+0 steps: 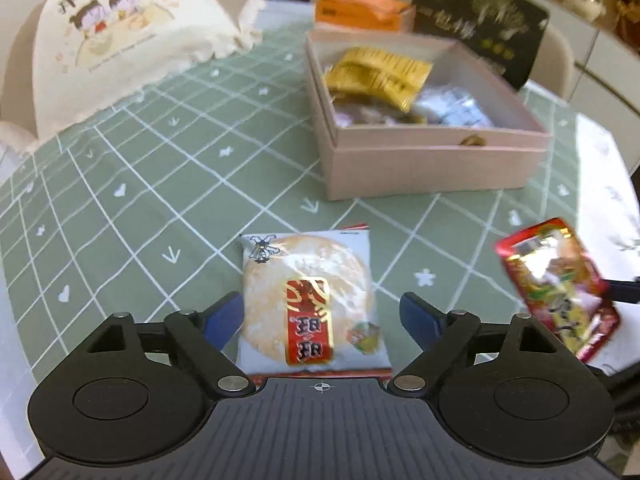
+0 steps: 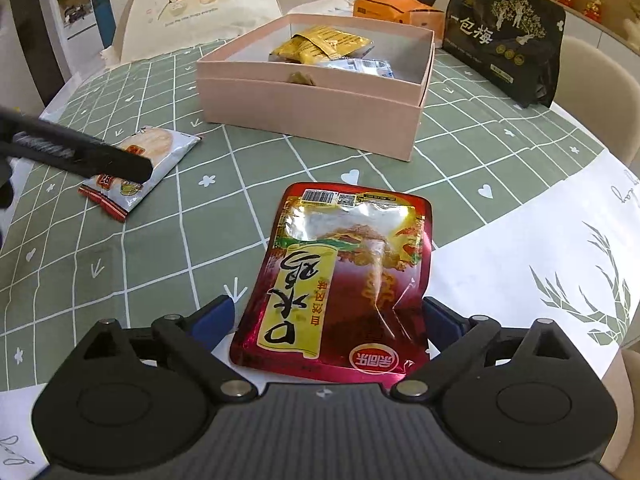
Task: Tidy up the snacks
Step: 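Grasp the rice cracker packet with the left gripper while right lifts the red pack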
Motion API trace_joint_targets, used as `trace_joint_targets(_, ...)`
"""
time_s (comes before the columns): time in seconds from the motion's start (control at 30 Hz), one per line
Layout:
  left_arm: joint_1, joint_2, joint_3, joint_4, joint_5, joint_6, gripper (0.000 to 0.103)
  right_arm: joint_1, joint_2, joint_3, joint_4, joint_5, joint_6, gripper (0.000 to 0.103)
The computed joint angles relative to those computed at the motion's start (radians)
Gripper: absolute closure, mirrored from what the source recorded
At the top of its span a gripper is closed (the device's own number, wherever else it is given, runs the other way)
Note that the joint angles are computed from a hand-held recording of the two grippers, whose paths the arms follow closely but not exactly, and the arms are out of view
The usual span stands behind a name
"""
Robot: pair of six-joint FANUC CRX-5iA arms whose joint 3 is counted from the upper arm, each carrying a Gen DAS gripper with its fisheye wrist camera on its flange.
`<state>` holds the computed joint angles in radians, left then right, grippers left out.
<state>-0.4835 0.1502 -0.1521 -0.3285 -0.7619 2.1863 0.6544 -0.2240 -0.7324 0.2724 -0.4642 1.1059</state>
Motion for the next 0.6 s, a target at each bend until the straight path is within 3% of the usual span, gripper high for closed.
trace_joint_targets(0.1,0.008,0.049,0.041,0.002,-0.044,0.010,0.012,0.000,-0.001,0.001,-0.008,-0.001,0.012,0.004)
trace_joint_targets(0.23,-0.006,0.025,0.015,-0.019,-0.012,0.063,0.022,-0.026,-0.002,0.056,-0.115,-0.063,0.154,0.013)
trace_joint_targets(0.3,-0.009,0.002,-0.021,0.022,0.016,0.023,0.022,-0.034,-0.031,0.042,-0.087,-0.066,0.087,0.013)
trace_joint_targets(0.4,-0.058,-0.025,-0.043,0.009,-0.003,0.081,0.022,-0.053,-0.067,0.029,-0.087,-0.048,0.072,0.013)
trace_joint_targets(0.47,-0.104,-0.026,-0.031,-0.031,-0.049,0.150,0.022,-0.062,-0.044,0.057,-0.098,-0.067,0.074,0.013)
trace_joint_targets(0.6,-0.175,-0.018,-0.007,-0.108,-0.114,0.263,0.022,-0.066,0.049,0.115,-0.072,-0.101,-0.062,0.013)
